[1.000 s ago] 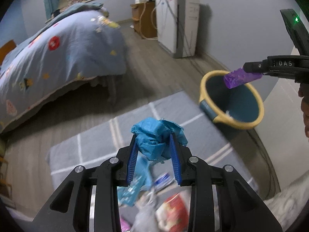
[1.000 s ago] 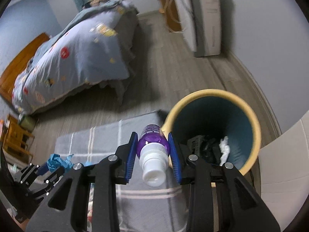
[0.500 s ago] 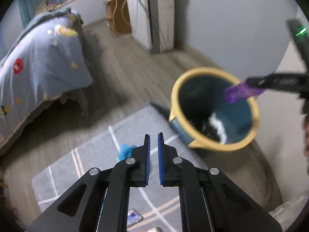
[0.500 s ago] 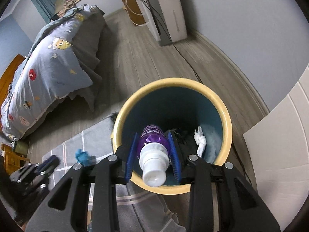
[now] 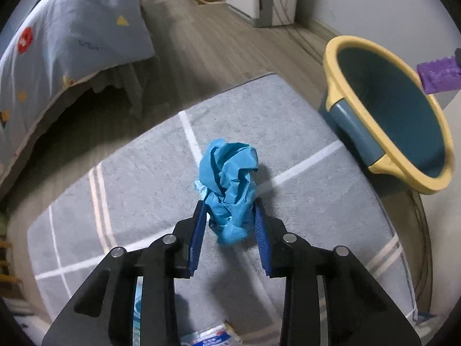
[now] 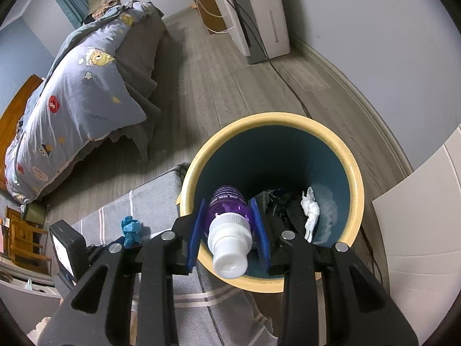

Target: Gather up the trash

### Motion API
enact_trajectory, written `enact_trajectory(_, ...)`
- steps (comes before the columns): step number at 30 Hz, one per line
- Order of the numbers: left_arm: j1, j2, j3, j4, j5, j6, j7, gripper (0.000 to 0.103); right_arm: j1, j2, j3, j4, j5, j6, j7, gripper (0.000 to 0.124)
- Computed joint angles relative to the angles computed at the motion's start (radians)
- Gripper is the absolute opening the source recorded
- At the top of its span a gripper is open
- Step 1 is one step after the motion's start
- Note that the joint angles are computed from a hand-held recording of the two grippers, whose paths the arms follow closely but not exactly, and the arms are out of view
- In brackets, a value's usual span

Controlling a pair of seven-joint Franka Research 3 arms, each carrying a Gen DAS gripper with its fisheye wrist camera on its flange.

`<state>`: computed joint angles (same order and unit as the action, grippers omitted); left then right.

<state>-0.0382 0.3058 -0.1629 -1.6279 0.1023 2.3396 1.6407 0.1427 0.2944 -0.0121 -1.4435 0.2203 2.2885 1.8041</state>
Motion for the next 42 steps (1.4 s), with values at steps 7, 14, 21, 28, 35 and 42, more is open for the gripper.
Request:
enact_trajectory(7, 0.017, -0.020, -0.035, 0.024, -0.091, 0.108, 0.089, 0.029, 0.004, 0.012, -0.018, 0.013, -0.040, -0.005, 0.051, 0.032)
enact_trajectory(14, -0.009, 0.065, -0.106, 0.189, -0.236, 0.049, 0.220, 0.030, 0.004, 0.028, -0.036, 0.018, -0.097, -0.032, 0.137, 0.032)
enact_trajectory(21, -0.054, 0.086, -0.113, 0.217, -0.256, 0.086, 0.240, 0.059, -0.015, -0.001, -0.040, -0.034, -0.094, 0.026, 0.192, 0.045)
enact_trajectory(28, -0.045, 0.039, -0.086, 0.173, -0.245, 0.089, 0.192, 0.082, -0.010, -0.006, -0.034, -0.027, -0.110, 0.035, 0.183, 0.080)
enact_trajectory(35, -0.002, -0.094, -0.057, 0.050, -0.284, 0.112, 0.168, 0.092, 0.016, -0.016, -0.033, -0.010, -0.165, 0.042, 0.191, 0.097)
enact_trajectory(42, 0.037, -0.308, 0.017, -0.125, -0.336, 0.098, 0.210, 0.094, 0.061, -0.051, -0.011, -0.025, -0.219, 0.048, 0.172, 0.097)
